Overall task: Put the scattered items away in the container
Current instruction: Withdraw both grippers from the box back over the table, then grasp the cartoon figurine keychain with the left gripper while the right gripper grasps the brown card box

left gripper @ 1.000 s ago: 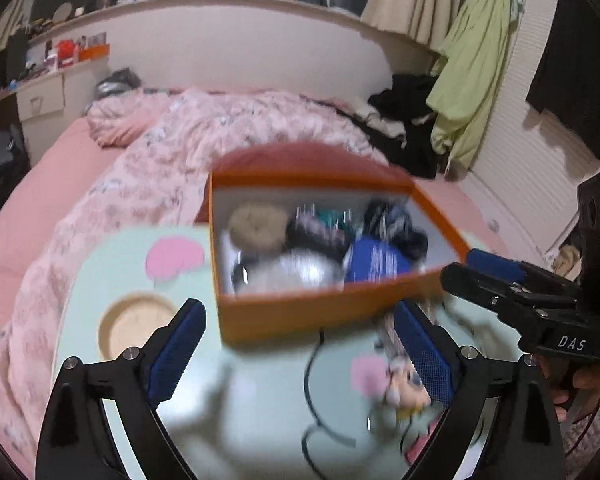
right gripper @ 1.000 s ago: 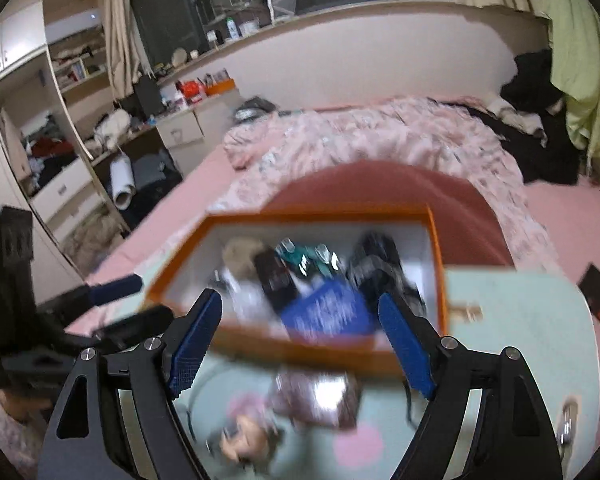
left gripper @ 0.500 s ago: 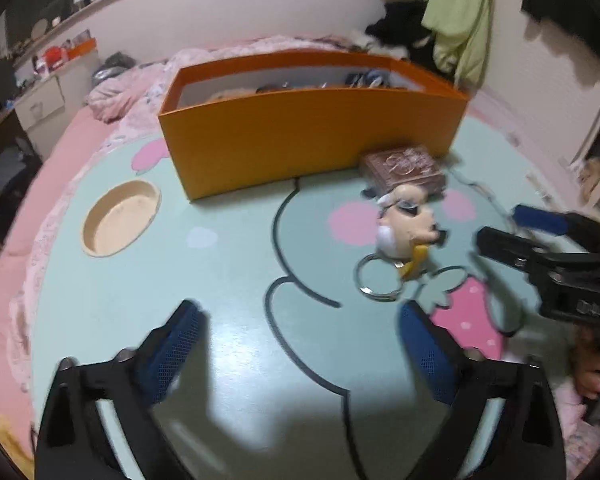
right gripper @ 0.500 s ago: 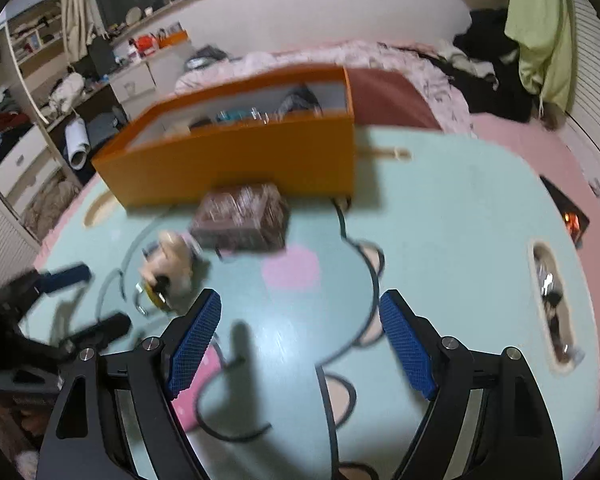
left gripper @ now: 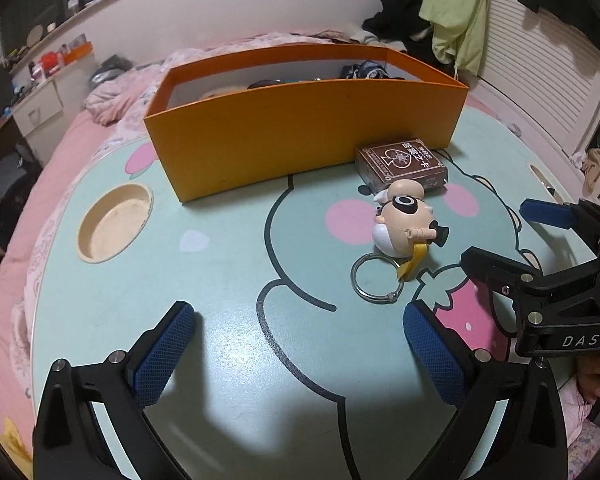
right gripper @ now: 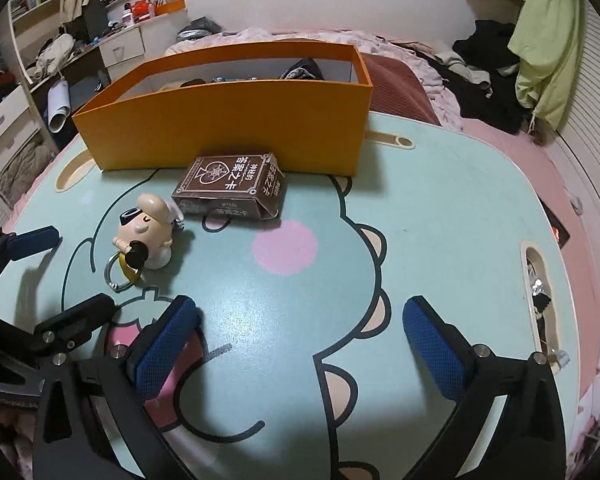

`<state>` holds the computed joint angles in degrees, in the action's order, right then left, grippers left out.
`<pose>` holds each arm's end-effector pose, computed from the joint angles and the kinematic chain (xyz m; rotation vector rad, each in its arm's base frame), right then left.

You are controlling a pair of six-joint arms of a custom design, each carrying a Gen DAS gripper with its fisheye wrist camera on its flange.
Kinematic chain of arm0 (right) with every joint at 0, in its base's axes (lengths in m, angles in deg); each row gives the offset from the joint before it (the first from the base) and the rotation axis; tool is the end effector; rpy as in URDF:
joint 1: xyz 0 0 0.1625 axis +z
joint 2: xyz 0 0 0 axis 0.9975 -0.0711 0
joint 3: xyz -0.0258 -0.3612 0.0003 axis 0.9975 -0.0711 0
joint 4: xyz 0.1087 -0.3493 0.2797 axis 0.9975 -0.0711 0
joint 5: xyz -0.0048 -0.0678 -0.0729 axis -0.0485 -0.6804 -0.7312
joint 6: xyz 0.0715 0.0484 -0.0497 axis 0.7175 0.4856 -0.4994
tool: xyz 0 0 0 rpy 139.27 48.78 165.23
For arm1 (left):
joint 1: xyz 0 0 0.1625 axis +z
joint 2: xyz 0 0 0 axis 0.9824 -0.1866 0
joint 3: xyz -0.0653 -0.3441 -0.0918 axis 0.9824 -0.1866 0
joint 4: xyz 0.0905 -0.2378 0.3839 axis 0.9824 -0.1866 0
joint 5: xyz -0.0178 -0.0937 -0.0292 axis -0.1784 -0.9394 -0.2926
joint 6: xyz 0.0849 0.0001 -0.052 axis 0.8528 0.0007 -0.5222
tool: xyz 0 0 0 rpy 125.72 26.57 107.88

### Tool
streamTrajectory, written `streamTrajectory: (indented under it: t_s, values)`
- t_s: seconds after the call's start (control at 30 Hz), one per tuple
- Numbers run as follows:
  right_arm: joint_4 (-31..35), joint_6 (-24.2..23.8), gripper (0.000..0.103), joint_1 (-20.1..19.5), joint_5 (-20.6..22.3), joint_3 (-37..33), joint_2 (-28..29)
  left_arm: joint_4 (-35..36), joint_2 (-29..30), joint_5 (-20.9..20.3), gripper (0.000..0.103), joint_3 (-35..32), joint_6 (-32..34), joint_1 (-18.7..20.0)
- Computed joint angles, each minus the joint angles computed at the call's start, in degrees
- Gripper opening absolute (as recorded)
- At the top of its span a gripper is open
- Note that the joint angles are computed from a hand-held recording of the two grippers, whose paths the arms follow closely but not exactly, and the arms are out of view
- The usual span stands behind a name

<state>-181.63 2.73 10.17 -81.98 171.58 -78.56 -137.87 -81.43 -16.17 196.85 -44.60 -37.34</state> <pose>0.1188 -0.4487 0.1708 0.3150 -2.2663 0.7173 -0.2420 -0.4836 0.0689 0.8504 2.3510 -0.5295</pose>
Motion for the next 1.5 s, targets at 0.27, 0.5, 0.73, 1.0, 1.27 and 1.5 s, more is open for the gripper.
streamTrajectory:
  t_s: [0.27,0.5,0.73,1.0,1.27,1.5]
  values:
    - [-0.52,-0.27,0.103,-0.31,0.11,-0.23,0.26,0.03,-0.01,-0.01,0.103,-0.05,0.07,0.07]
    - [0.24,0.12,0.103,0.3,-0.28,-0.11,-0.23,-0.09,0.05,-0.06,0.103,0.01,0.13,0.05]
    - [0.6,0.51,0.103,0.7,-0.23,0.0,-0.34,-5.88,0.06,0.98,0.103,2.64,1.0,-1.06]
    - [-2.15,0.72,0.103,0.81,-0.81,0.27,0.5,-3.5,-0.04,0.32,0.103,1.51,0.99,-0.84]
    - [-2.13,2.53,0.103,0.6,-1.87,0.11,0.28,-2.53,-0.68,-1.85,0.089,0.63,1.17,-0.43]
    - [-1.71,4.52,0.103,-0.45,1.51,1.36,-2.1,-9.93,1.16,-4.24,0.08,-0.53,6.87,-2.13]
